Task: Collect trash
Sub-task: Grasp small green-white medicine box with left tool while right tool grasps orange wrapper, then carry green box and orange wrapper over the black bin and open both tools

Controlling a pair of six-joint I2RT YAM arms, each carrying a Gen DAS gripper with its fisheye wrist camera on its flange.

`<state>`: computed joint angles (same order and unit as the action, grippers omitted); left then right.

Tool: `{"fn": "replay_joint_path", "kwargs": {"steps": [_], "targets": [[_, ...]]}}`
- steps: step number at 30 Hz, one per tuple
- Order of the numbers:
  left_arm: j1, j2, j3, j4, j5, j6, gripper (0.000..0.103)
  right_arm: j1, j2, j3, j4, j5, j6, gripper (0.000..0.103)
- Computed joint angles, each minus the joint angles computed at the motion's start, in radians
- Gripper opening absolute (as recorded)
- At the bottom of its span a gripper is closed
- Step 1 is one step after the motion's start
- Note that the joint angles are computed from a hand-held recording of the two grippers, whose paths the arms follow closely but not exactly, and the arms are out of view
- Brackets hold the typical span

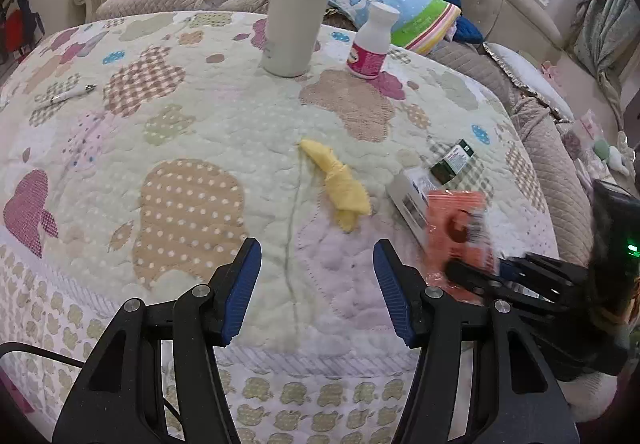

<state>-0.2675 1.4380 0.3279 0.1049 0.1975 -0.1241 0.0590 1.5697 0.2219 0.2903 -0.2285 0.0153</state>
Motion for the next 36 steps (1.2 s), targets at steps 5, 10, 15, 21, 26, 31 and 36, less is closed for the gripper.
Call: {"fn": "replay_joint_path", "kwargs": {"steps": [5, 10, 15, 21, 26, 31, 36], "targets": [[-0.076, 0.016, 0.027, 0.003, -0.020, -0.044, 0.057, -0.233, -0.271, -0.059, -0.182, -0.170, -0.113, 0.019], [-0.209, 0.031, 0.097, -0.013, -0.032, -0.094, 0.057, -0.476, -0.358, -0.024, -0.319, -0.284, -0.231, 0.019], [-0.349, 0.182, 0.288, -0.043, -0.072, -0.054, 0.057, -0.640, -0.305, 0.011, -0.330, -0.334, -0.301, 0.019], [-0.438, 0.501, 0.599, -0.113, -0.142, 0.032, 0.057, -0.756, -0.178, 0.067, -0.321, -0.373, -0.378, 0.019], [-0.468, 0.670, 0.785, -0.200, -0.238, 0.064, 0.057, -0.814, -0.099, 0.107, -0.320, -0.390, -0.423, 0.019], [-0.450, 0.761, 0.899, -0.292, -0.196, 0.057, 0.029, -0.869, -0.051, 0.122, -0.323, -0.406, -0.463, 0.019], [-0.437, 0.681, 0.809, -0.240, -0.147, 0.018, 0.021, -0.901, -0.038, 0.114, -0.329, -0.418, -0.491, 0.019]]}}
